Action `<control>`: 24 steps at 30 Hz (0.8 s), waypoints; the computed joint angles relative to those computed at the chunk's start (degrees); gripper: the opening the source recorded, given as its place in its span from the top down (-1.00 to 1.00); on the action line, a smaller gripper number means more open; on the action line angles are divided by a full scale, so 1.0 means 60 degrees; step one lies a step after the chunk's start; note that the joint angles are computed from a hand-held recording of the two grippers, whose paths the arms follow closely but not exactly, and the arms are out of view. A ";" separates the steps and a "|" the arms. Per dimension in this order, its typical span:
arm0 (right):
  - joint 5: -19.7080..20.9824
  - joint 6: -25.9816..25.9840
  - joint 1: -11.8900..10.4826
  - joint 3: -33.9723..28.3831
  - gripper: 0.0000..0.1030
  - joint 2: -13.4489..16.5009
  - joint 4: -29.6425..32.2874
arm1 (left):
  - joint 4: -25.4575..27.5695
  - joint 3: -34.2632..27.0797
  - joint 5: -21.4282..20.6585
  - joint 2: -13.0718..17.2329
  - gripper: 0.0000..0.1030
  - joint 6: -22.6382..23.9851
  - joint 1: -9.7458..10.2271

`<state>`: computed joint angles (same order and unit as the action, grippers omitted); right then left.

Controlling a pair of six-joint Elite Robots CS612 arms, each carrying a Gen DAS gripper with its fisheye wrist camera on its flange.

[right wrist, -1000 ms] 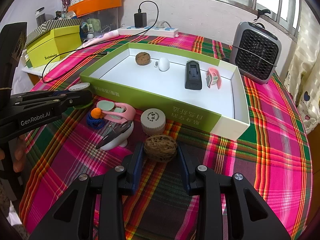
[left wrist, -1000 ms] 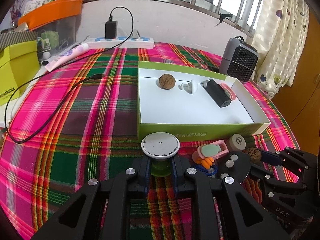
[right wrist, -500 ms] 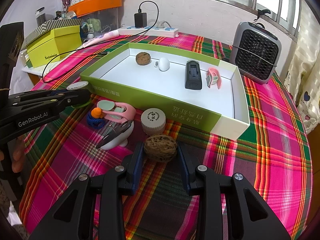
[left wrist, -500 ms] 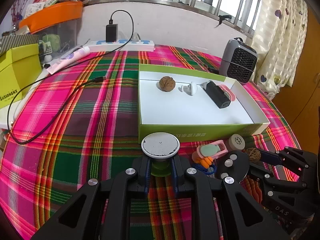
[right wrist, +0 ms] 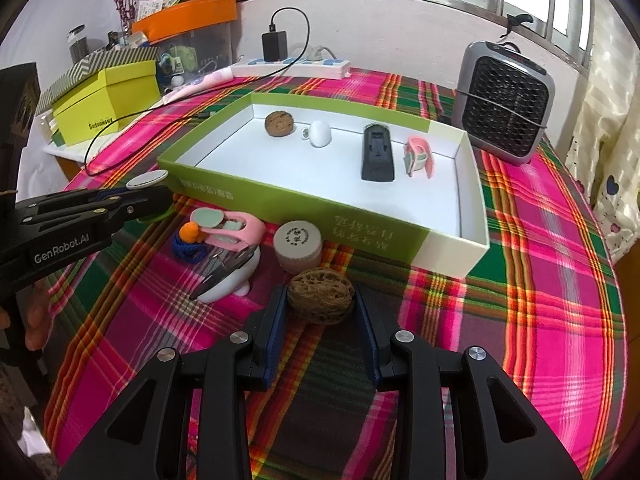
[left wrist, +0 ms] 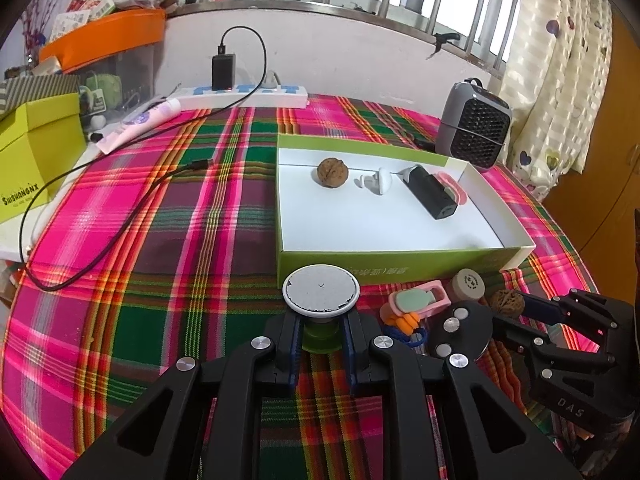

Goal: Organize objects
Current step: 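Carry the container in left tool into the box while right tool carries the woven ball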

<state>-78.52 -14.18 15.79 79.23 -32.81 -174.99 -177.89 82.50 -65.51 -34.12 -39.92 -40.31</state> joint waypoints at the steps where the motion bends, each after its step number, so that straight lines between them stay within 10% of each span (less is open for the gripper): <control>1: 0.0017 0.0026 -0.0010 0.0009 0.34 -0.0008 -0.0031 | -0.0032 0.0015 0.0024 -0.0016 0.70 0.0008 -0.0008; 24: 0.0820 0.0134 -0.0152 -0.0646 0.34 0.0060 0.0094 | -0.0164 -0.0558 0.0114 0.0061 0.70 0.0768 0.0082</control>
